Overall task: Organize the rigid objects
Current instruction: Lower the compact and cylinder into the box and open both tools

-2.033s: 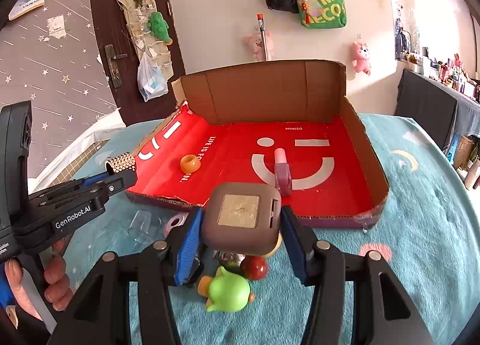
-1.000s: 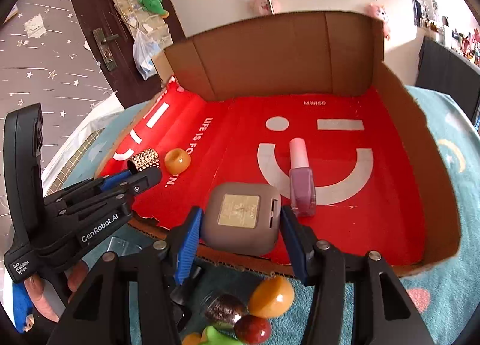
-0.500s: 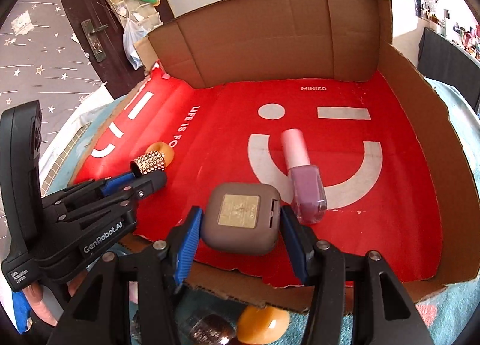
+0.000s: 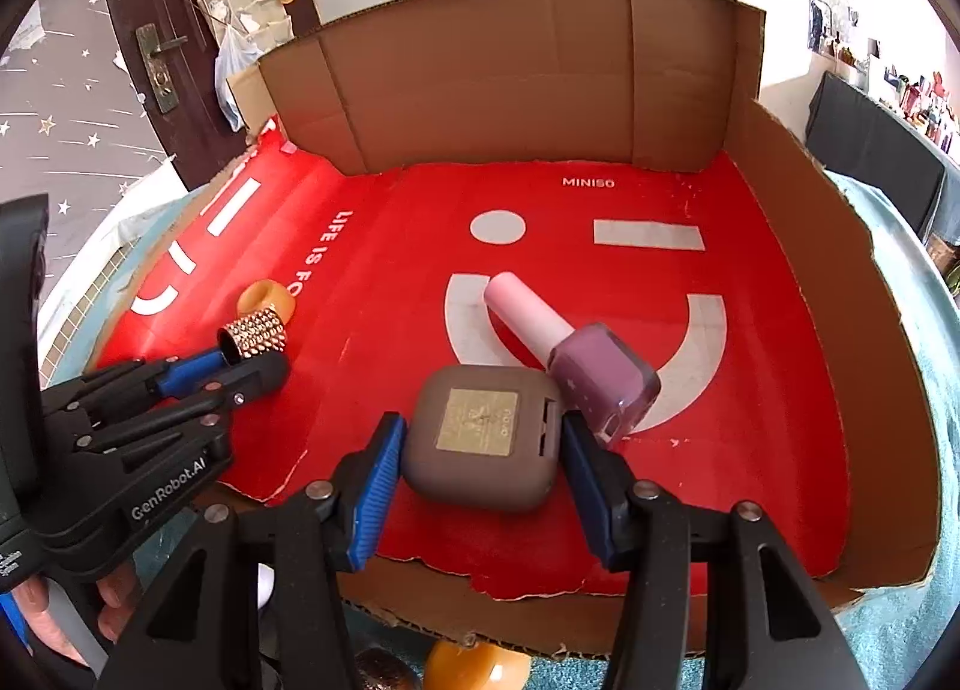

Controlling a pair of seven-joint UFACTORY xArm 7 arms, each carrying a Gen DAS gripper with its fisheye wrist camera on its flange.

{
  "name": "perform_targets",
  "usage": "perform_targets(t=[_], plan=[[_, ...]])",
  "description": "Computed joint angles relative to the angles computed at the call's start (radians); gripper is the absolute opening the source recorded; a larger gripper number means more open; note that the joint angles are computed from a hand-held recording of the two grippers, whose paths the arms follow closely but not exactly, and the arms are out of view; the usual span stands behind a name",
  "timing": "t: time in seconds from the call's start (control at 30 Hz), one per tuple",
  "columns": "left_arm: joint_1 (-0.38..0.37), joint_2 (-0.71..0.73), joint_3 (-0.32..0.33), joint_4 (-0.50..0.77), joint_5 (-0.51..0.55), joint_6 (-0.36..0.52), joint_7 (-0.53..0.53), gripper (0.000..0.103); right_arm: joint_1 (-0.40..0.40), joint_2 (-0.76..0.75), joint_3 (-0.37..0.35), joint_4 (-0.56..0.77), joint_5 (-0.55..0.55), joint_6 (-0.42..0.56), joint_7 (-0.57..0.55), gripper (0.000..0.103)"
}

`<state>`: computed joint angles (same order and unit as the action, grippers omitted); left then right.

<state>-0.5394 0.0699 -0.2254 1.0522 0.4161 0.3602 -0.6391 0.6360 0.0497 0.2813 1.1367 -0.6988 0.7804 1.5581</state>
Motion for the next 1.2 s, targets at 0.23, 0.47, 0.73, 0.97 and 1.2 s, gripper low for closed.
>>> perform_targets(t=[0.23,0.47,0.73,0.97,1.2], plan=[[0.003,-0.002,0.0,-0.004,-0.014,-0.005,0.01,0.023,0.002,0.003,-0.002,0.001,0.003,0.003,-0.002,0.055],[0.012,-0.008,-0.003,-0.018,-0.068,-0.028,0.048,0.023,0.001,0.002,-0.002,-0.001,0.002,-0.002,0.002,0.056],[0.006,-0.012,0.0,-0.014,-0.018,-0.008,0.003,0.025,0.0,-0.004,0.0,-0.007,0.002,-0.005,0.008,0.056],[0.005,-0.019,-0.003,-0.015,0.032,0.012,-0.037,0.026,-0.001,-0.014,0.005,-0.013,-0.008,0.001,0.024,0.056],[0.006,-0.036,-0.01,-0.023,0.06,0.016,-0.058,0.027,0.001,-0.037,0.019,-0.019,-0.037,0.016,0.05,0.061]])
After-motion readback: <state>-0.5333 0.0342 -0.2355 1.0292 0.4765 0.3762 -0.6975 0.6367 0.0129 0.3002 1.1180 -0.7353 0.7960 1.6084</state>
